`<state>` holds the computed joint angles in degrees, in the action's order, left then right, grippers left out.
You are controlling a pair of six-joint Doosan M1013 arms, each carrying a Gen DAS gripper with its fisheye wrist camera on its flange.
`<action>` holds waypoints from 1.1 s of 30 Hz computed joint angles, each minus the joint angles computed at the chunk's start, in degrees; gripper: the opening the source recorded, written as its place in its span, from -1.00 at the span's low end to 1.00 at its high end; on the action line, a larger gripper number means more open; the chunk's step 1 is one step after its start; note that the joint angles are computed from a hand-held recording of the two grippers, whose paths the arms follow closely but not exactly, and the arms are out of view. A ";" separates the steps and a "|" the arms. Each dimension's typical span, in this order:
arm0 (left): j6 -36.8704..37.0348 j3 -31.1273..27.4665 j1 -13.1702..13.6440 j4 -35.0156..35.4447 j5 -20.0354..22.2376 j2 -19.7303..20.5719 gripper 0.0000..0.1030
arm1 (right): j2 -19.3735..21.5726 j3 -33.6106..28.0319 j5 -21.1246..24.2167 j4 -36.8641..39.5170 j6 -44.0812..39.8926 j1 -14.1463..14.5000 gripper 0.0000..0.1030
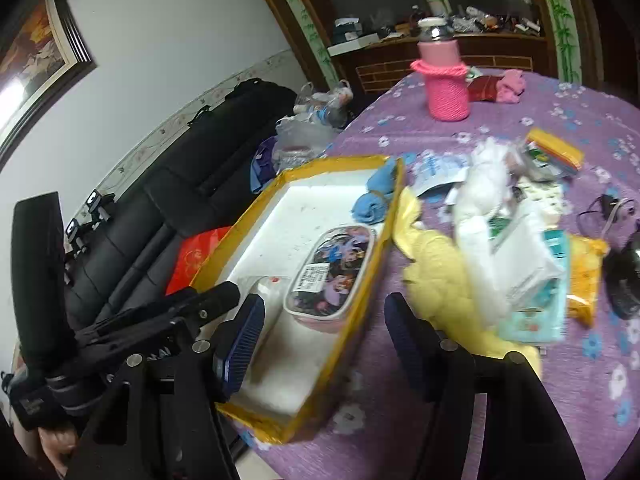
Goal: Organize soft objects
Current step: 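Carry both items into the yellow-rimmed box and open both tools, then move the right tool to the teal tissue pack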
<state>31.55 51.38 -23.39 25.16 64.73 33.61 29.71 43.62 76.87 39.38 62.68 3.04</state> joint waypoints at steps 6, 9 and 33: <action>0.82 -2.05 -0.97 -1.33 -0.73 0.64 0.10 | -2.08 4.28 -0.18 4.61 -2.20 -4.12 0.34; 3.04 -3.43 -1.65 -3.07 -1.81 1.22 0.10 | -3.36 7.67 -1.39 6.09 -4.59 -6.94 0.44; 21.27 -30.56 -1.21 -19.66 6.57 16.39 0.17 | 8.11 -7.82 8.49 4.32 5.40 -10.23 -0.58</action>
<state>52.82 20.82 -24.60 5.49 71.30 50.00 37.82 35.80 85.35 43.70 68.08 -7.20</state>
